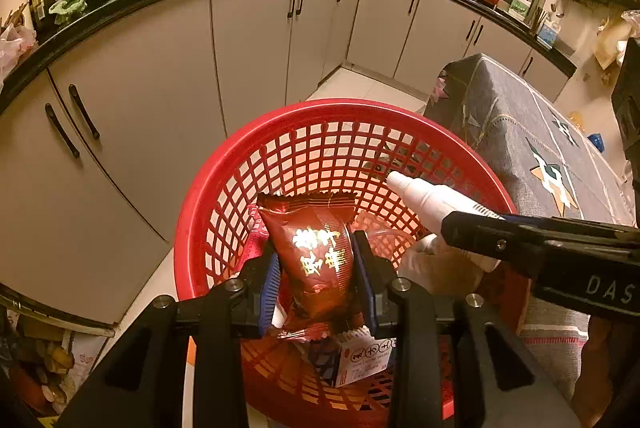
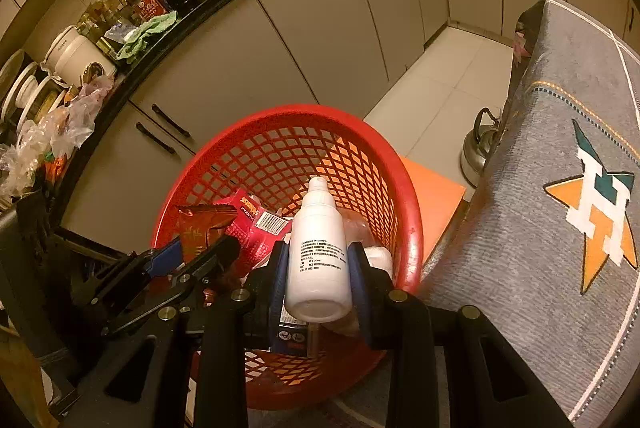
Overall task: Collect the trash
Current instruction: 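Open the left gripper while the right lowers and releases the white bottle into the basket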
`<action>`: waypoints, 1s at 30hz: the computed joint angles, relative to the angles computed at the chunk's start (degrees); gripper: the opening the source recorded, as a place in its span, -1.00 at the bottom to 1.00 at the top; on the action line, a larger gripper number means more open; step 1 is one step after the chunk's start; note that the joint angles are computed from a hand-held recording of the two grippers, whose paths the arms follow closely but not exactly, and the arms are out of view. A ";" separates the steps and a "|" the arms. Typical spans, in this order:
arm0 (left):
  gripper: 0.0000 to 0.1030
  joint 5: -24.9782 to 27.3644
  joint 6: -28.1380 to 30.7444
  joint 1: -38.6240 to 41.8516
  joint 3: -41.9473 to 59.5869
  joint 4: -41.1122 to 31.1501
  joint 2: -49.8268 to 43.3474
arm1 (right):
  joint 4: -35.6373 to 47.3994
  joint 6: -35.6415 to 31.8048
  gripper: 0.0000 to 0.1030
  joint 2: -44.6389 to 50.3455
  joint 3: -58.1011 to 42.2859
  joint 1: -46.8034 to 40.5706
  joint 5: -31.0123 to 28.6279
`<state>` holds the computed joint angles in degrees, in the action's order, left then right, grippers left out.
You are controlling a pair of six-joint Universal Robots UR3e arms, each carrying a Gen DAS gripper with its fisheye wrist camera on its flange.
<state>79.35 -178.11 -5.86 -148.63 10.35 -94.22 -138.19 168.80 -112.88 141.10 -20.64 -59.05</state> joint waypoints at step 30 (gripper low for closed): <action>-0.34 -0.45 1.21 0.00 0.26 -0.40 0.10 | -3.71 3.25 -0.32 3.88 -1.36 1.31 -0.62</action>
<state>78.90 -176.90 -5.86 -148.37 9.95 -94.13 -141.90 172.04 -109.00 139.74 -19.33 -59.67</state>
